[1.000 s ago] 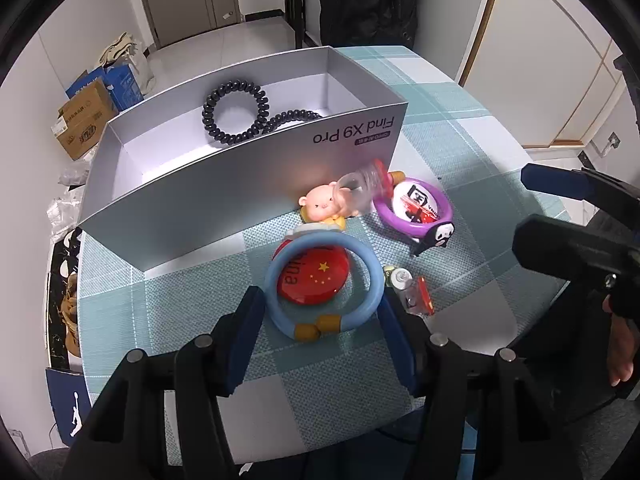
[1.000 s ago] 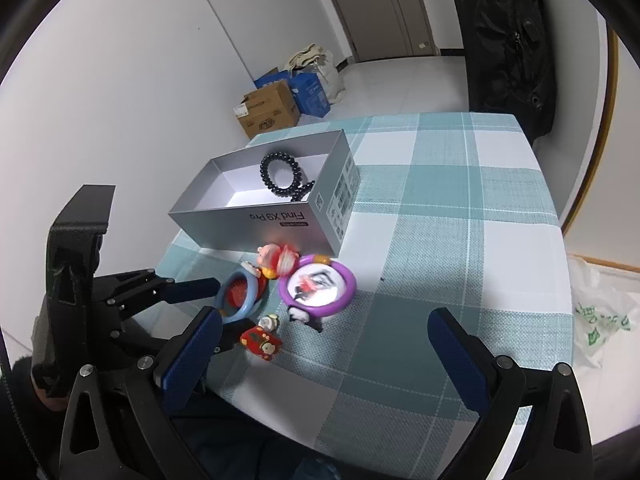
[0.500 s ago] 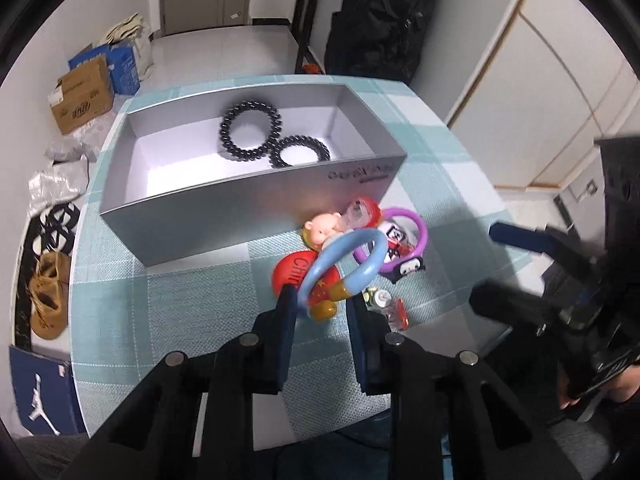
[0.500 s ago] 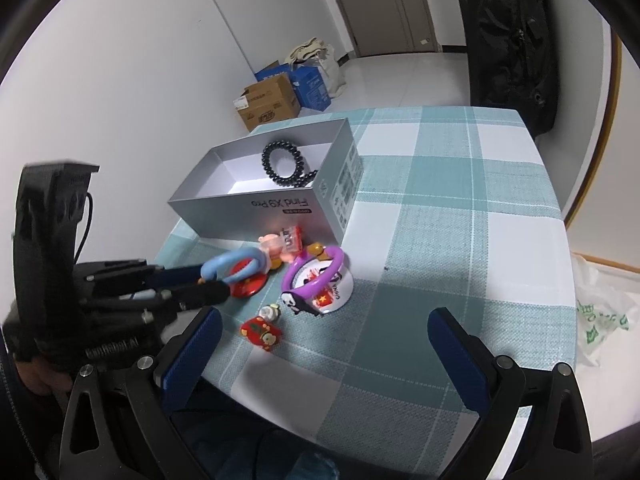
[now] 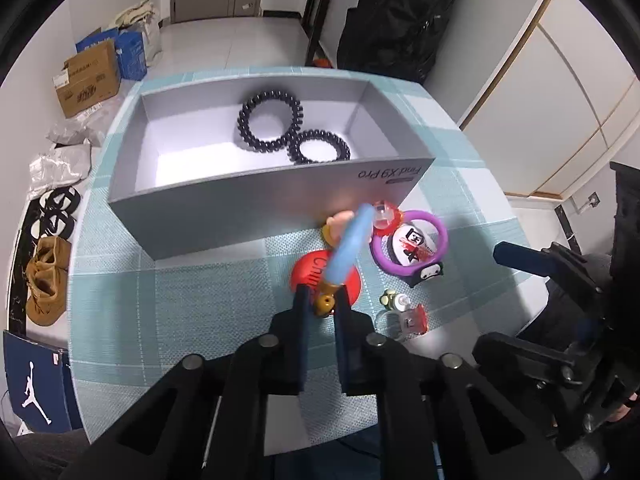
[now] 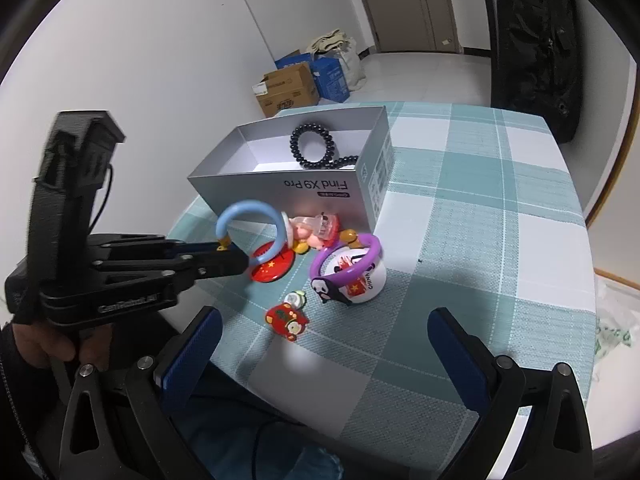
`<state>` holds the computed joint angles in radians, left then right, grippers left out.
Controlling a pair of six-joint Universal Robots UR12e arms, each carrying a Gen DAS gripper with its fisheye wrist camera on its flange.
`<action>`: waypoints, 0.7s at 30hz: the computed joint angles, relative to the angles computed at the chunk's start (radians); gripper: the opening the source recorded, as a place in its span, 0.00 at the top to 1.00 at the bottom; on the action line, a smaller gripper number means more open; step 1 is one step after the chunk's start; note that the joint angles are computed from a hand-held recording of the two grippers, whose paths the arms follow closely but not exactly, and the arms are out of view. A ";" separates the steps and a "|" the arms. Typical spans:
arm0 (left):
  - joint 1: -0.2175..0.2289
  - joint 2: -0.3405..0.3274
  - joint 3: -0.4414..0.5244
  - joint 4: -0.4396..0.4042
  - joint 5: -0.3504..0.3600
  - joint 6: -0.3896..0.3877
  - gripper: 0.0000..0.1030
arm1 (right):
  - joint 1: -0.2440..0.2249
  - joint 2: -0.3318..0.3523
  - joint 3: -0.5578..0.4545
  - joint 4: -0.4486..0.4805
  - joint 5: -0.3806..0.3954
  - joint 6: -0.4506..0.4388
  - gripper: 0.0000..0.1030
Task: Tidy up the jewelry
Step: 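Lower the left tool to the pile and grasp the blue bangle, then lift the blue bangle with the left tool toward the box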
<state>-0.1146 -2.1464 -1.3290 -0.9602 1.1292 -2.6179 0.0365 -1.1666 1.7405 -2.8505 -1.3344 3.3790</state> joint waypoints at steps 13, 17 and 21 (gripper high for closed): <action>0.016 0.006 -0.014 0.063 -0.058 -0.019 0.94 | -0.003 0.003 0.001 0.000 0.024 0.017 0.00; 0.023 0.016 -0.027 0.098 -0.088 -0.042 0.94 | 0.001 0.006 0.001 0.005 0.050 0.005 0.00; 0.033 0.027 -0.045 0.137 -0.126 -0.056 0.94 | 0.007 0.011 0.000 -0.009 0.076 -0.016 0.11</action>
<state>-0.0812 -2.1192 -1.3744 -0.8235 1.0028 -2.6741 0.0435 -1.1561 1.7402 -2.8595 -1.2585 3.3630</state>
